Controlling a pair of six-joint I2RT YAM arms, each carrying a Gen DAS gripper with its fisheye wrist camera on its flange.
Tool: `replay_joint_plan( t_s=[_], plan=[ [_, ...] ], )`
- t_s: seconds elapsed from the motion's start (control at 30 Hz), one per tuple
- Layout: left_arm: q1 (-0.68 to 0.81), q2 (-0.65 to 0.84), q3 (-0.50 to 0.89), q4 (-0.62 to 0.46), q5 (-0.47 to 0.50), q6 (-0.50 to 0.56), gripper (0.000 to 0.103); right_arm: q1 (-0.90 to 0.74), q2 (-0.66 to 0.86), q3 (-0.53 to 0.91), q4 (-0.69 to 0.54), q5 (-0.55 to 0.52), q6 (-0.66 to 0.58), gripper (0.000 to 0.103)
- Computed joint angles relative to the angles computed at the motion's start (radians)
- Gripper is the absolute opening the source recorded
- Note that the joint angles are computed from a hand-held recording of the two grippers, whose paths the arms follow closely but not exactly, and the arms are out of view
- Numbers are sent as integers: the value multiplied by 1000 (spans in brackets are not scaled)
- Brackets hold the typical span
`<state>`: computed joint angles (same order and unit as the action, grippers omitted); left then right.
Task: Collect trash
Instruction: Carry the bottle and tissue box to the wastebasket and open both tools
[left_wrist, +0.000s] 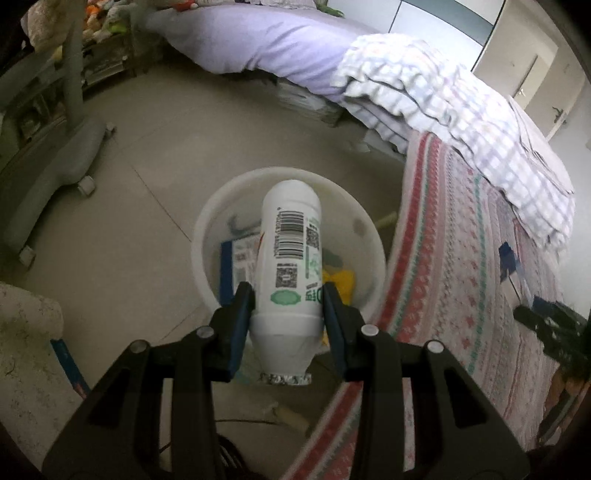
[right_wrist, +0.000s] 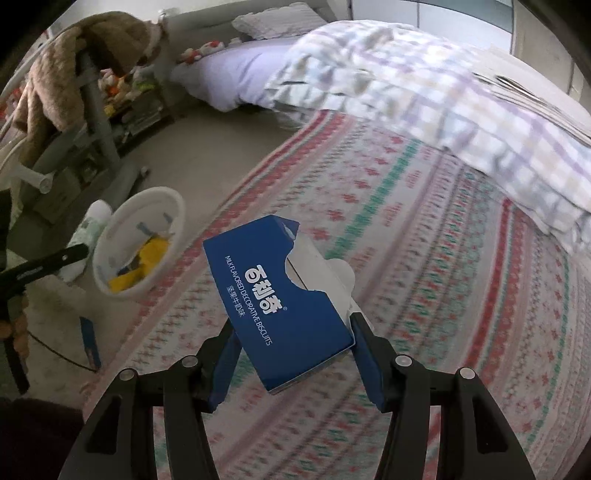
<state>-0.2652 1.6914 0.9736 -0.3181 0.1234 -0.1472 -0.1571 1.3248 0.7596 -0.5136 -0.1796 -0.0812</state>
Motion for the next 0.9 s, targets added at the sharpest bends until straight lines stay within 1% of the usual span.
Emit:
replay_joint_plan(
  t_s=[0.07, 0.1, 0.13, 0.17, 0.2, 0.23, 0.4, 0.47, 0.7, 0.77, 0.9],
  plan=[
    [12, 11, -2, 39, 10, 15, 40, 50, 10, 4, 11, 9, 41, 59],
    [11, 19, -3, 66, -7, 19, 41, 73, 19, 7, 18, 11, 62, 59],
    [5, 26, 0, 79, -39, 19, 46, 100, 34, 14, 27, 11, 87, 59],
    [0, 38, 10, 75, -72, 17, 66, 121, 42, 17, 33, 14, 105, 59],
    [1, 43, 12, 78, -87, 9, 73, 143, 53, 20, 42, 20, 123, 59],
    [7, 40, 5, 89, -88, -1, 79, 170, 70, 28, 51, 28, 143, 59],
    [48, 26, 15, 46, -28, -16, 80, 255, 148, 72, 87, 40, 211, 59],
    [56, 25, 20, 22, -21, -13, 81, 290, 188, 96, 104, 40, 240, 59],
    [83, 49, 45, -64, -71, -2, 87, 386, 319, 205, 127, 68, 294, 59],
    [98, 47, 43, -74, -78, 5, 90, 405, 359, 248, 126, 75, 305, 59],
    [117, 37, 32, -78, -109, 39, 91, 425, 418, 316, 128, 78, 324, 59]
  ],
)
